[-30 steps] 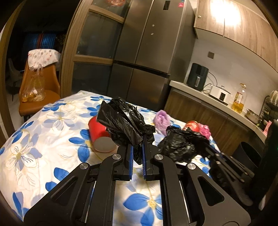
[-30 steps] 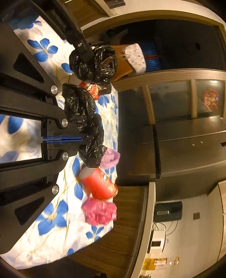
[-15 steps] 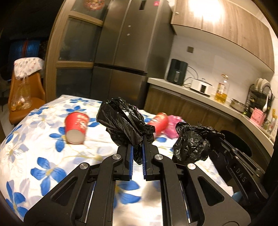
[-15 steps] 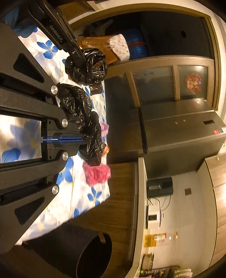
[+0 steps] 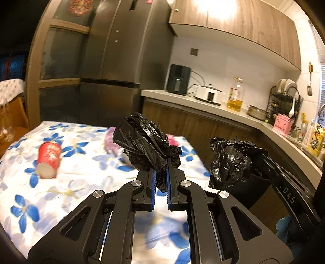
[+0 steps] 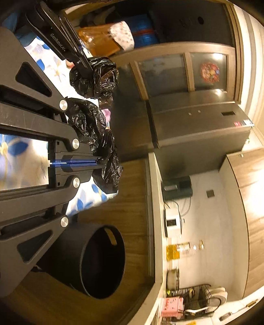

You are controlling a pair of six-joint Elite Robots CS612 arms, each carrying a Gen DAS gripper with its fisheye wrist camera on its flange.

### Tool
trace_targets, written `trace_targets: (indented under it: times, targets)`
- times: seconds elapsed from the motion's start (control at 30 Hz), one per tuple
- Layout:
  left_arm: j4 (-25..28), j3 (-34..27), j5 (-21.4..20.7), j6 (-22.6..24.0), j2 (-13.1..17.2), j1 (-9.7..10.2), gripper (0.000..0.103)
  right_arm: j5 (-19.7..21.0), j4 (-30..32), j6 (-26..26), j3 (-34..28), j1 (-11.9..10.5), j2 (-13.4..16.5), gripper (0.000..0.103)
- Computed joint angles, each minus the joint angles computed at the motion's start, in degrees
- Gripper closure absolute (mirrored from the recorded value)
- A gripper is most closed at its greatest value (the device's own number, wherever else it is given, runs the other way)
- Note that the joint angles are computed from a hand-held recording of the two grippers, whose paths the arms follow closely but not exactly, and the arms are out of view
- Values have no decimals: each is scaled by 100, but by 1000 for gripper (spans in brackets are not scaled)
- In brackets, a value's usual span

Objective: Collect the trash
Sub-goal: 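Carry both black bags over the black trash bin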

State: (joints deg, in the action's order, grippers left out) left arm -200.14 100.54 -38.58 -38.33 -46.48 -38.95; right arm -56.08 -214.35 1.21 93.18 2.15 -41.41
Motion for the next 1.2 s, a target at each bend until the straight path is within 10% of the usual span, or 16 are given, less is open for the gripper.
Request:
trace_targets:
  times: [0.47,1.2]
  targets:
    - [-232,-1573,-1019,1484,690,130,96,-949,-133,556,-519,-280,200,102]
    - [609,-3386,-2506,2024,1610,325,96,-1691,313,863,-1122,-478,493,102]
